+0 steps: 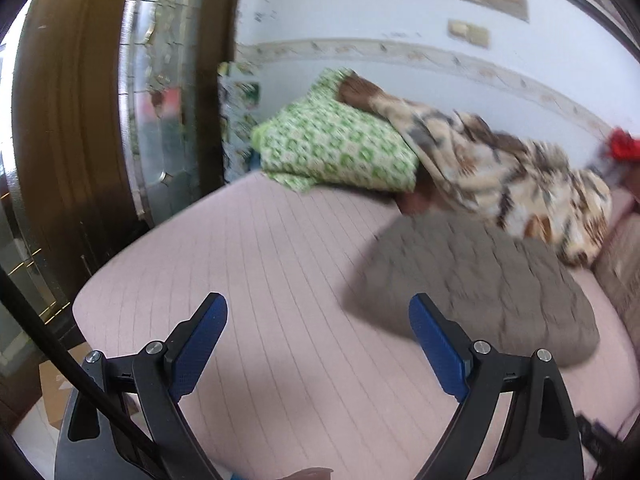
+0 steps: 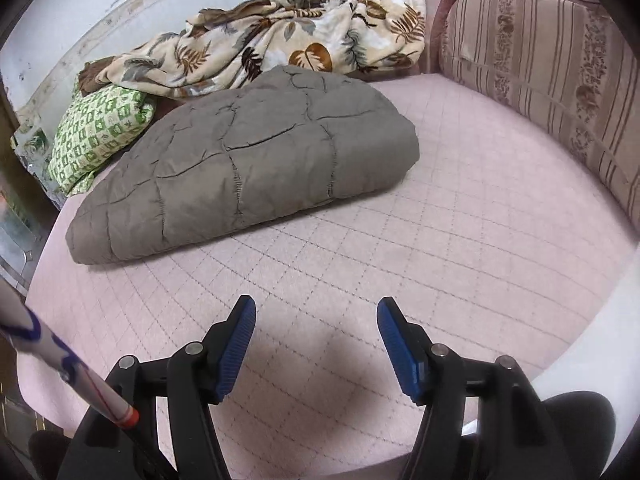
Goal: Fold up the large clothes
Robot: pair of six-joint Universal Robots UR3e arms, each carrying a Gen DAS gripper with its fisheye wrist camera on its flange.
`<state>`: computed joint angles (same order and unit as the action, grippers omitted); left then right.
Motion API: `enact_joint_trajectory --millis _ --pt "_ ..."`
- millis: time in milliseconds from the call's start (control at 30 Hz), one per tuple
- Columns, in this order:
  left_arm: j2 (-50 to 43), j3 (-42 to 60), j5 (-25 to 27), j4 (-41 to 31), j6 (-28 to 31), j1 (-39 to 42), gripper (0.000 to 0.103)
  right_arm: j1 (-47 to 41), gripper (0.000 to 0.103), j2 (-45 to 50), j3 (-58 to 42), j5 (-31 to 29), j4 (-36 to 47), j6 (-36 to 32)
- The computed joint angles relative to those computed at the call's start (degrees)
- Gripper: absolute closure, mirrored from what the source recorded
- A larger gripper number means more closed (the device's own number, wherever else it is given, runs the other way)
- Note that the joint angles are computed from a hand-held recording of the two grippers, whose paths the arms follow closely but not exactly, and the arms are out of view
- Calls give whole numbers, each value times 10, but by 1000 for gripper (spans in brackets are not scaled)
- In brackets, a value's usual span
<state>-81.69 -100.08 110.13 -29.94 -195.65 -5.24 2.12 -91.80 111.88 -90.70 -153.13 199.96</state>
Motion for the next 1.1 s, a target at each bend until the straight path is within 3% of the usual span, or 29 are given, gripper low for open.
enact_joint_trajectory --millis 200,500,800,900,967,1033,1100 --pt "-2 -5 74 -65 -29 -88 11 9 31 -39 44 9 -26 -8" --pt "-25 23 53 -149 -58 -158 11 48 29 -83 105 -40 -69 -27" --pt "-50 49 80 -153 -55 -202 11 20 28 -138 148 -30 -62 -35" --pt "-67 70 47 -132 -24 -167 11 -5 26 -146 148 7 -53 -49" --pt "-98 111 -19 -137 7 -112 11 -76 21 -146 142 105 -40 -72" --pt "-148 190 -122 -198 39 -38 12 -123 21 -107 117 148 -41 -86" --pt "-200 258 -152 -231 41 -4 21 -166 20 -45 76 171 -48 -96"
